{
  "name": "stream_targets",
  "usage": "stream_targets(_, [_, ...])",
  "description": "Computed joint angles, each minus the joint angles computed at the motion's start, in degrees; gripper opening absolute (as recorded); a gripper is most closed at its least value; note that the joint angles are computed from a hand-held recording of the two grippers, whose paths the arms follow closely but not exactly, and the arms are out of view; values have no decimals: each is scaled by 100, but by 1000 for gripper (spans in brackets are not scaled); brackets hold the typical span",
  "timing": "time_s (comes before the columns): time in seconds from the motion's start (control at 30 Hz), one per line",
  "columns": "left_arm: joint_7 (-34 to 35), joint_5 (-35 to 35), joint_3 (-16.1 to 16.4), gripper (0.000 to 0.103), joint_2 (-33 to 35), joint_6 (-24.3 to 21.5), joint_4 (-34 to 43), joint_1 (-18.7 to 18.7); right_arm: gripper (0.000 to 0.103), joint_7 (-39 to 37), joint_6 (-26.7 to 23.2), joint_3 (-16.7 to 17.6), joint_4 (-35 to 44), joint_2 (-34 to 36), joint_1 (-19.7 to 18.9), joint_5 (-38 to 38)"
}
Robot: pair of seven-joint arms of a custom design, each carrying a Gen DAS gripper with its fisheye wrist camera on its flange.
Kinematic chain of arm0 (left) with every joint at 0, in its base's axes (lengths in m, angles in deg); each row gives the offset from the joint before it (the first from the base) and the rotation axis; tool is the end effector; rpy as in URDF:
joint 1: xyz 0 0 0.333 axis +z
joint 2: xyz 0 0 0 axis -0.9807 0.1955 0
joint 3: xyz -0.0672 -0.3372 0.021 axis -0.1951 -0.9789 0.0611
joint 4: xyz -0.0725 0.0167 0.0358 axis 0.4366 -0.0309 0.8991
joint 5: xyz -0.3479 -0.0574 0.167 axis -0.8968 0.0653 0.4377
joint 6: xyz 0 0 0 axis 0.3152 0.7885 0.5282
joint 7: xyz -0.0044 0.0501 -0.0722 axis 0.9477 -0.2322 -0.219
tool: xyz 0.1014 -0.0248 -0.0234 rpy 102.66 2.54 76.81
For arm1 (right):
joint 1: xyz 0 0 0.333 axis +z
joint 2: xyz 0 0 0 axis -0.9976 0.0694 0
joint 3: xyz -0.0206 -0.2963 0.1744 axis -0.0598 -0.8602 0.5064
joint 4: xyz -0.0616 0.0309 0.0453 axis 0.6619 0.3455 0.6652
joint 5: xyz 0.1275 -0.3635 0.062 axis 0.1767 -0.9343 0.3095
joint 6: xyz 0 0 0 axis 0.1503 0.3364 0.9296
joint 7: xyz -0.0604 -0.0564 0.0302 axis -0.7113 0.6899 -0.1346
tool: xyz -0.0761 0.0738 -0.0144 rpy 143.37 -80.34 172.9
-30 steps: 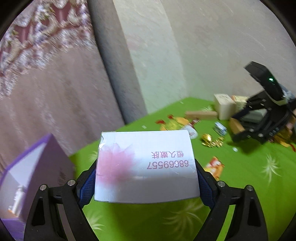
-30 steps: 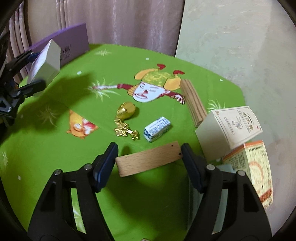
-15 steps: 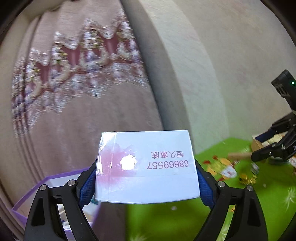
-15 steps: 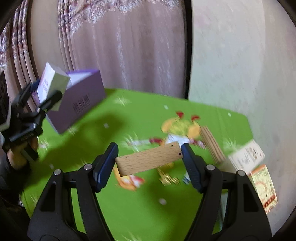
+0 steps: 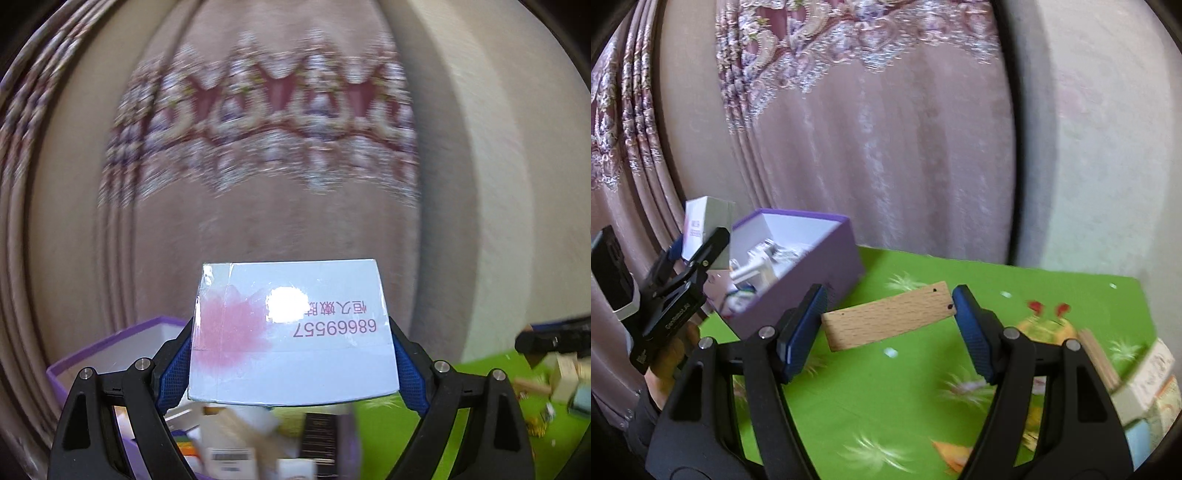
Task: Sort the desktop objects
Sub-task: 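Carry the pink-printed box and short wooden block over the purple-rimmed box, then open both grippers to drop the items into the purple-rimmed box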
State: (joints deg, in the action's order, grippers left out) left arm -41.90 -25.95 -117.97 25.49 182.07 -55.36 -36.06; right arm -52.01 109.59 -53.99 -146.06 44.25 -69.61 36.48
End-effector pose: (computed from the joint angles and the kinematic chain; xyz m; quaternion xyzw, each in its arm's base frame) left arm 0.3600 -0.2657 0.6152 -0.6256 0.3842 -0.3933 0.5534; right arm 0.4918 0.0987 0.5674 -0.7859 0.3546 -0.1250 0.4909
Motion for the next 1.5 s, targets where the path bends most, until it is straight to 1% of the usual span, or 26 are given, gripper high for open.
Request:
stream_targets(0.2, [-366, -114, 305, 91, -219, -176, -467, -151, 73, 114, 213, 351, 135, 194, 336, 145])
stream_targets(0.27, [-463, -106, 392, 91, -212, -181, -569, -191, 73, 132, 234, 410, 168, 250, 422, 164])
stream_targets(0.3, [-498, -87, 415, 91, -186, -153, -610, -198, 73, 192, 246, 444, 211, 290, 456, 145])
stream_targets(0.47, [-619, 24, 458, 91, -86, -302, -677, -222, 73, 496, 347, 621, 434, 496, 652, 117])
stream_targets(0.67, [-744, 217, 525, 91, 95, -468, -682, -326, 72, 1124, 74, 770, 847, 846, 770, 20])
stream_targets(0.73, [-760, 282, 540, 93, 216, -583, -640, -368, 73, 1418, -192, 801, 1077, 1050, 760, -99])
stream_targets(0.8, [-860, 351, 529, 103, 251, -710, -641, -411, 75, 1758, -715, 821, 1392, 1324, 710, -252])
stream_targets(0.83, [-915, 398, 528, 103, 252, -771, -644, -426, 77, 1888, -800, 857, 1477, 1398, 682, -290])
stream_targets(0.87, [-967, 444, 546, 103, 266, -799, -664, -463, 81, 2049, -799, 904, 1554, 1484, 667, -347])
stream_targets(1.03, [-1221, 670, 640, 103, 353, -853, -695, -605, 82, 2051, -878, 967, 1544, 1545, 517, -171])
stream_targets(1.2, [-1321, 954, 605, 103, 522, -1007, -556, -678, 84, 1748, -620, 900, 1195, 1315, 417, 252])
stream_targets(1.3, [-1398, 1153, 564, 103, 606, -1063, -471, -692, 84, 1565, -383, 816, 950, 1135, 364, 534])
stream_targets(1.4, [-1463, 1353, 498, 103, 691, -1125, -383, -694, 86, 1312, -25, 744, 714, 943, 326, 829])
stream_targets(1.5, [-1523, 1558, 399, 103, 755, -1242, -285, -685, 86, 1127, 492, 706, 422, 681, 337, 1128])
